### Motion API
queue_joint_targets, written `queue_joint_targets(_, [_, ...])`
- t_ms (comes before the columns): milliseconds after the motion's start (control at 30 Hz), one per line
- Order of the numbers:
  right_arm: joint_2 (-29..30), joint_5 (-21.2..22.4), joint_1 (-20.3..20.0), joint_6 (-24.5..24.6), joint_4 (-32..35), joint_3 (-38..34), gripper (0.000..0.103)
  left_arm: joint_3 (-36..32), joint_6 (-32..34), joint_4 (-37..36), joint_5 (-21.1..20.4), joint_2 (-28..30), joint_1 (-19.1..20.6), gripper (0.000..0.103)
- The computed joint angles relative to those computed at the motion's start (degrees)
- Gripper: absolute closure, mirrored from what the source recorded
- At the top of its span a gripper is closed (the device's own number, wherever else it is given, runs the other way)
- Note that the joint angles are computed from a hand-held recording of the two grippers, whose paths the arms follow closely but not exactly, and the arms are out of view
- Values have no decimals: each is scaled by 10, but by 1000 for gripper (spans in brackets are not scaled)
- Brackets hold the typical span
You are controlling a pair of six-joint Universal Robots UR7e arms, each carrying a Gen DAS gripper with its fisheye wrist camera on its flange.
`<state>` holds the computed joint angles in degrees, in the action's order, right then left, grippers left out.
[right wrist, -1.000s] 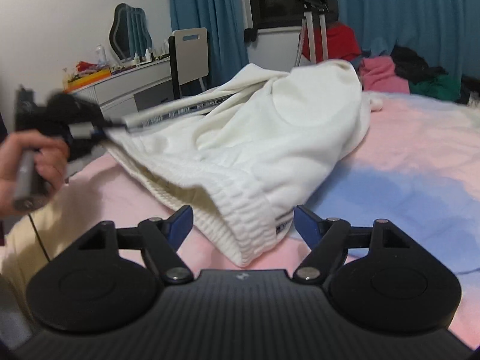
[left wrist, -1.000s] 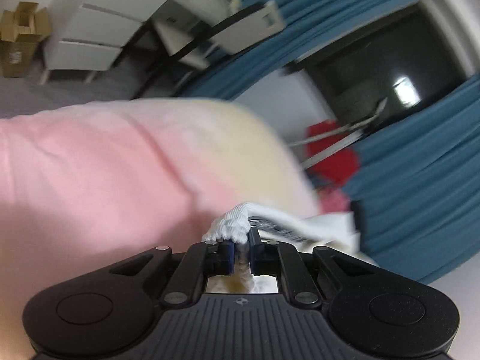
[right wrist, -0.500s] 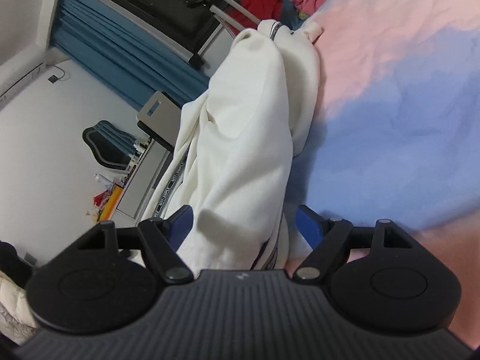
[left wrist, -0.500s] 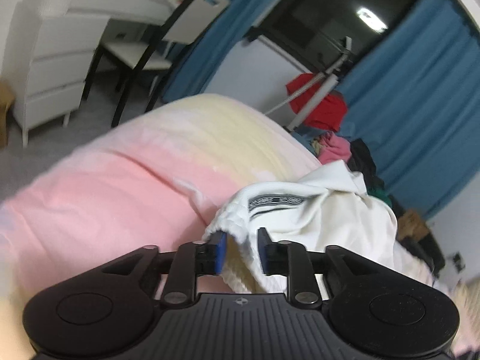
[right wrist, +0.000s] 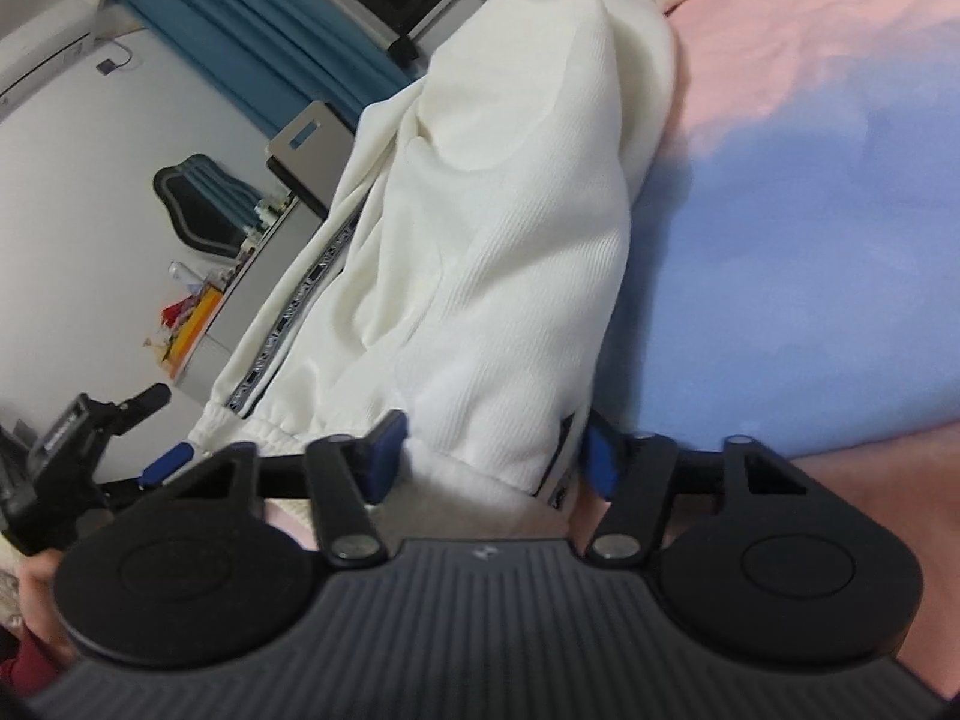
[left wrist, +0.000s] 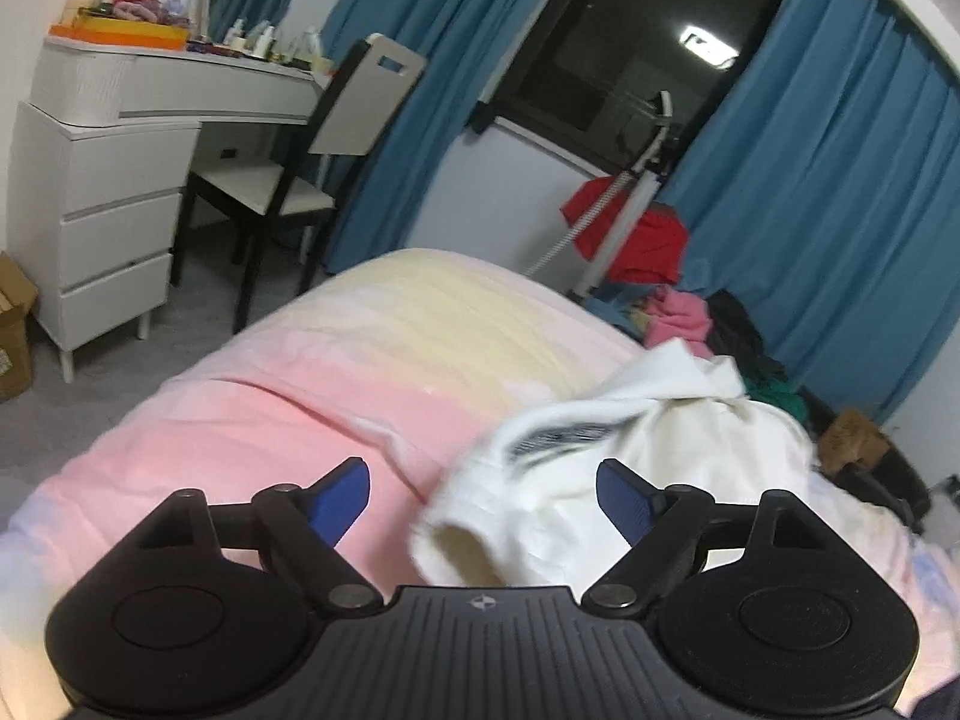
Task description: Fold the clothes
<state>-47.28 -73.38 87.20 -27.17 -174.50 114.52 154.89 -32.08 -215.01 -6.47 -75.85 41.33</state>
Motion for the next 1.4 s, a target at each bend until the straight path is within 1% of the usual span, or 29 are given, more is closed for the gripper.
queue_joint_targets(33, [-1, -4, -1, -2, -2, 1, 57, -11, 31, -39, -5, 18, 13, 18])
queue_joint_targets(67, [-3, -7, -1, -3, -5, 3, 64, -23, 60, -74, -10, 35, 26, 18])
queue_joint_targets(100, [-5, -9, -1, -1, -7, 5, 68, -34, 85, -102, -15, 49, 38, 18])
queue_joint_targets(200, [-12, -5, 0, 5, -18, 13, 73, -53, 123, -142, -48, 67, 67, 18])
queue_joint_targets(233, [-16, -2, 1, 8, -22, 16, 74, -54, 117, -135, -63, 65, 77, 18])
queue_joint_targets(267, [-20, 3, 1, 12, -27, 19, 74, -52, 93, -109, -80, 56, 85, 18])
queue_joint_targets(300, [-24, 11, 0, 18, -27, 22, 74, -51, 84, -98, -94, 52, 93, 18])
queue_joint_targets(367, [-33, 25, -2, 30, -23, 26, 74, -49, 59, -68, -114, 42, 104, 19])
queue_joint_targets(433, [-37, 24, -2, 35, -24, 29, 74, -45, 31, -40, -135, 30, 112, 20])
queue_joint_targets(467, [-35, 18, -2, 36, -24, 27, 74, -42, 26, -36, -146, 24, 113, 21])
queue_joint_targets(500, [-33, 11, -1, 37, -24, 26, 74, -40, 31, -47, -152, 27, 110, 22])
queue_joint_targets(600, [-26, -9, 1, 41, -24, 21, 74, -41, 52, -75, -165, 47, 103, 26])
queue_joint_targets(633, [-24, -15, 2, 42, -24, 20, 74, -42, 58, -80, -168, 54, 102, 32])
queue_joint_targets(700, [-22, -13, 0, 45, -24, 19, 74, -49, 54, -75, -164, 68, 102, 40])
queue_joint_targets(733, [-21, -11, -1, 46, -25, 18, 74, -53, 50, -75, -157, 76, 101, 53])
queue_joint_targets(800, [-21, -7, -2, 41, -30, 22, 74, -60, 48, -98, -143, 93, 102, 67])
queue_joint_targets(833, [-22, -3, -3, 37, -30, 24, 74, -65, 54, -126, -141, 102, 103, 77])
queue_joint_targets(867, [-24, 2, -5, 33, -29, 27, 74, -71, 70, -159, -138, 113, 104, 82])
queue_joint_targets(900, [-26, 8, -5, 32, -28, 30, 74, -78, 93, -192, -132, 122, 103, 83])
queue_joint_targets(967, [-31, 28, -7, 36, -27, 39, 74, -102, 179, -259, -106, 141, 96, 84])
queue_joint_targets(1033, [-38, 44, -4, 37, -27, 53, 74, -126, 261, -306, -86, 141, 92, 85])
queue_joint_targets(1133, [-41, 66, 14, 36, -28, 70, 74, -157, 337, -332, -77, 103, 90, 86])
queue_joint_targets(1200, [-39, 84, 28, 37, -29, 78, 74, -190, 424, -354, -71, 73, 89, 86])
queue_joint_targets(1267, [-23, 107, 47, 48, -37, 78, 74, -233, 524, -363, -60, 46, 88, 86])
queue_joint_targets(1400, [34, 124, 85, 95, -63, 54, 74, -333, 727, -375, -48, 30, 109, 85])
